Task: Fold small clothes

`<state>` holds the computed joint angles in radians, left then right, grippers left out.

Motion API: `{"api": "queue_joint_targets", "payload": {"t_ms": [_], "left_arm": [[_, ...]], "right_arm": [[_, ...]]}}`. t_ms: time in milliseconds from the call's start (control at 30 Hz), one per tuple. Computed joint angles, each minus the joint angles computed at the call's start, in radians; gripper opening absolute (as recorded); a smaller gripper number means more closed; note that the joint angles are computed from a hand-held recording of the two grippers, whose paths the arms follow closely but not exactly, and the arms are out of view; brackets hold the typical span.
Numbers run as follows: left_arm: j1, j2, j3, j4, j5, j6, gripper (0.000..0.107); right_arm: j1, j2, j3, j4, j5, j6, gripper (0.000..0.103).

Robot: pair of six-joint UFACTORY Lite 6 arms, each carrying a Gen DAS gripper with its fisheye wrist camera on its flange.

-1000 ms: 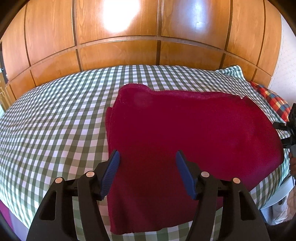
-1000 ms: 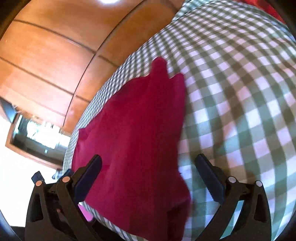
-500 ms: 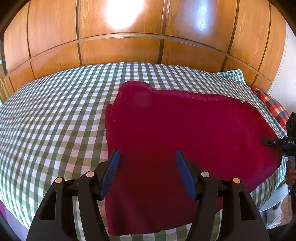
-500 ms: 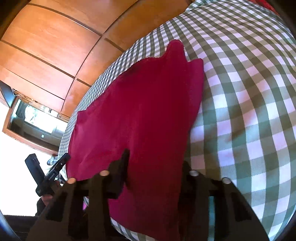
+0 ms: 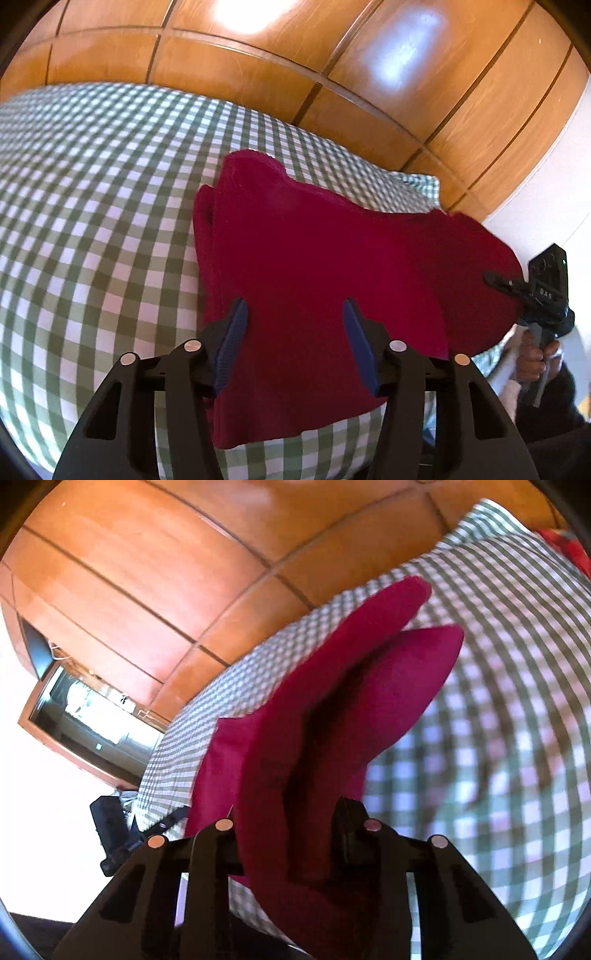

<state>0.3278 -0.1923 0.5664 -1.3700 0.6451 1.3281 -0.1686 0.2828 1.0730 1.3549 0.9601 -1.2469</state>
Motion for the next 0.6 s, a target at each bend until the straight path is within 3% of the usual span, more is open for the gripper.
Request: {"api": "queue_joint_targets", "payload": {"t_ms": [33, 233, 500, 600], "left_arm": [[0.01, 0.006, 0.001, 0.001, 0.011, 0.009, 0.045], [0.097, 0.088, 0.027, 0.004, 0.109, 0.073, 0.037], [0.157, 0.123, 0.035, 0.004, 0.179, 0.088, 0.037], [0.185, 0.155, 0.054, 0.005, 0.208, 0.093, 0.037]], "right_arm": [[0.032, -0.009, 0.009, 0.002, -0.009, 0.019, 0.029], [0.306, -0.009, 0.118, -0.025, -0.12, 0.147, 0.026], [0.656, 0.231, 0.439, -0.157, -0.294, 0.378, 0.023], [0.741, 0.329, 0.55, -0.285, -0.342, 0.492, 0.023]]}}
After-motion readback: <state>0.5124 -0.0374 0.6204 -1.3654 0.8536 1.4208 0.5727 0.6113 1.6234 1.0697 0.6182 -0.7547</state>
